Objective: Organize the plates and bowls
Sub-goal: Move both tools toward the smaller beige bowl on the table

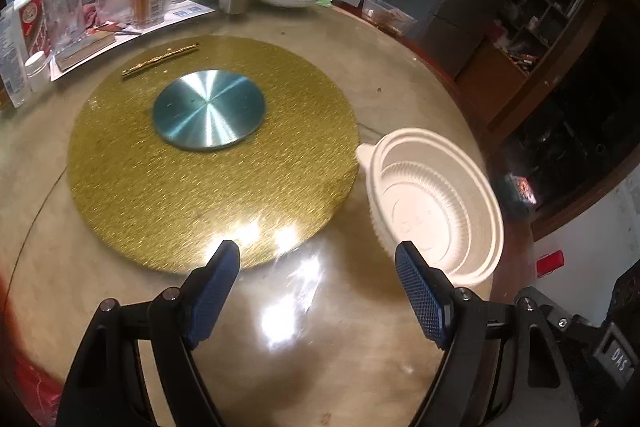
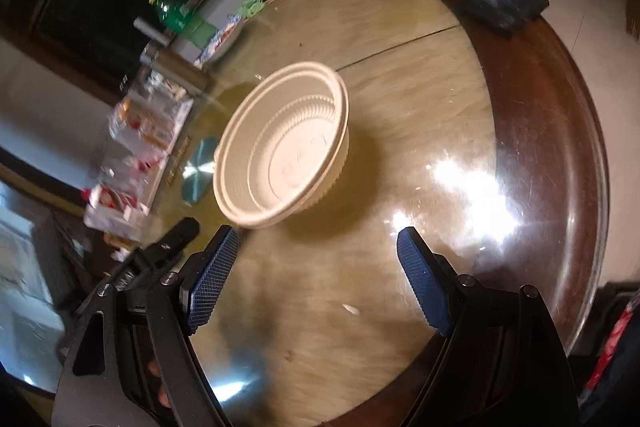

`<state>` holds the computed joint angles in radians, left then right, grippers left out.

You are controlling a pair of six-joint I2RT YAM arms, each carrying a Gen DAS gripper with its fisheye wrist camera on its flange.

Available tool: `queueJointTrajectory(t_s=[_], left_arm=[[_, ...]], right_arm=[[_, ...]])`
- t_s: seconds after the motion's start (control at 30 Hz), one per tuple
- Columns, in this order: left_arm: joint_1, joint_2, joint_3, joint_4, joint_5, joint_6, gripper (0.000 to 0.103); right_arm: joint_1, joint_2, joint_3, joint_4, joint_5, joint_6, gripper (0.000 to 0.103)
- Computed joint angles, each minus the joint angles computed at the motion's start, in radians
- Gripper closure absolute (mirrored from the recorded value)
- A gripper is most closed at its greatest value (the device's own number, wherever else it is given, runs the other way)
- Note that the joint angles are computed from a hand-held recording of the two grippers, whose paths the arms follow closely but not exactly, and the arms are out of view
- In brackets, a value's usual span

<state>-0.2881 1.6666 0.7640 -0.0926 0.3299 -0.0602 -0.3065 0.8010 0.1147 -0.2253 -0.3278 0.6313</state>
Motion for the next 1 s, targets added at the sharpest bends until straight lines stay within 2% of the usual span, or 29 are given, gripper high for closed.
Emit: queueJointTrajectory(t_s=[0.1,0.27,0.47,0.67,0.77,1.0], left_arm=[[-0.042,0.039,0.028,0.023,-0.037,-0.024,0.023],[-0.094,0.089,0.071,0.032,-0.081,-0.044,0.023],[-0.117,0.136,0.114,0.042,-0.104,-0.046,0.023],[-0.103,0.155,0.124,0.039,-0.073,-0.022,0.023],[-0.107,0.15,0.108,0.076,-0.099,-0.018,0.023],[-0.114,0.156,0.114,0.068,-0.127,0.021,0.023]], right_arm=[[-0.066,0.017,0.016,0.015,-0.036,-0.015,0.02],[-0.09,0.162,0.058,0.121,-0.077,0.021,0.02],[-0.086,0.283,0.085,0.22,-0.067,0.072,0.02],[-0.074,0.347,0.103,0.267,-0.036,0.103,0.02],[-0.043,0.374,0.122,0.277,-0.002,0.115,0.02],[-0.021,0.428,0.138,0.311,0.044,0.142,0.02]])
